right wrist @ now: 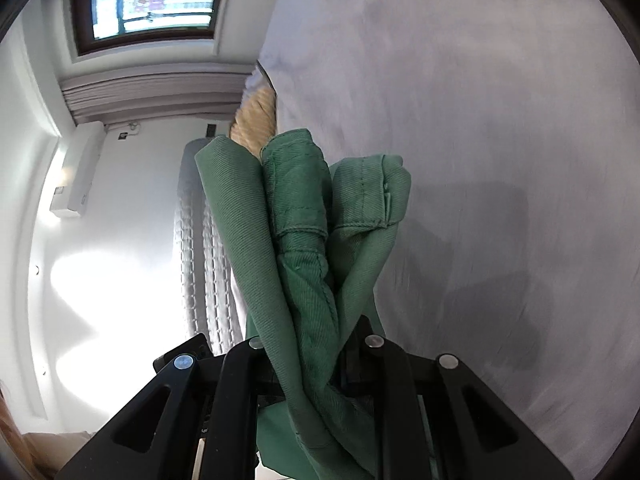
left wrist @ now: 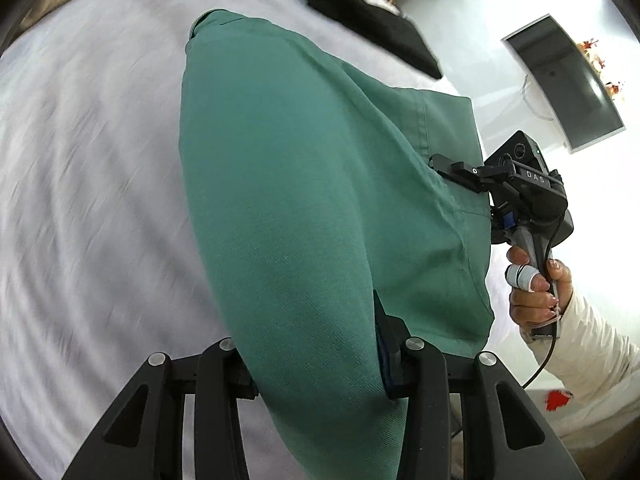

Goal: Fold large clothes

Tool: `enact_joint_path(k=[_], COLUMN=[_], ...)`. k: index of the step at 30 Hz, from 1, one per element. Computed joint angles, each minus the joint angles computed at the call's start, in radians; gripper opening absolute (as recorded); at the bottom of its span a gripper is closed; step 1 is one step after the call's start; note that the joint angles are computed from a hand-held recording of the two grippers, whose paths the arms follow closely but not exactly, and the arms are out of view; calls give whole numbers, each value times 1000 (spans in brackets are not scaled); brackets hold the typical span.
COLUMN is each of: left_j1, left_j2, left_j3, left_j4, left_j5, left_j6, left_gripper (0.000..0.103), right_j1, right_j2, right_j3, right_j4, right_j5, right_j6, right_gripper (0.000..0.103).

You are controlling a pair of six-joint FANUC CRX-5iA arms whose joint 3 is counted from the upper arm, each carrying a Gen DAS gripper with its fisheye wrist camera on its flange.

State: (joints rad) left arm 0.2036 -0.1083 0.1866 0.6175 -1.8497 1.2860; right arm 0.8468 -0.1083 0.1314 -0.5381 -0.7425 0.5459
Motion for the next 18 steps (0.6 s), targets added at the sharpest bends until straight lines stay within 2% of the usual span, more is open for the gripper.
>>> enact_joint_path(k=[3,7,8,10,11,12,13,14,16,17,18], left_j1=[59,59,64,82,94,106,125,108,131,147,136], left_j2=[-71,-152,-162,-174,-175,-173,-171,-164,-166,-173,-169], left_j3=[-108,-216,-227,-220,-205,-191,-168,-144,-121,-115,-111], left_j4=[-37,-150,-156,-146,-140,-135,-129,-122,-124,-123,-124], left_j5=[-31,-13,-11,-28,-45,-62,-78,-61,-19,8,43], left_j6=[-37,-69,-76,-98,-125,-145,-165,-146,-157,-155,-133], left_gripper=[43,48,50,50,50,50,50,50,50,50,50], right_j1=[68,110,112,115,124,133,152,167,168,171,172], right_j2=[12,70,78,100,111,130,148,157,177,187,212], right_j3=[-45,-38,-28,32,64,116,159,189,234,249,278], right_j4=[25,87,120,204,251,314,380,435,478,488,488], right_j5=[41,-13,-44,-176,-241,-335,-411,-455,-478,-483,-505], right_j6=[-72,-134,-155,-194,-206,-209,-213,-208,-184,-169,-140], right_gripper=[17,17,21,32,48,57,57,57,55,51,39])
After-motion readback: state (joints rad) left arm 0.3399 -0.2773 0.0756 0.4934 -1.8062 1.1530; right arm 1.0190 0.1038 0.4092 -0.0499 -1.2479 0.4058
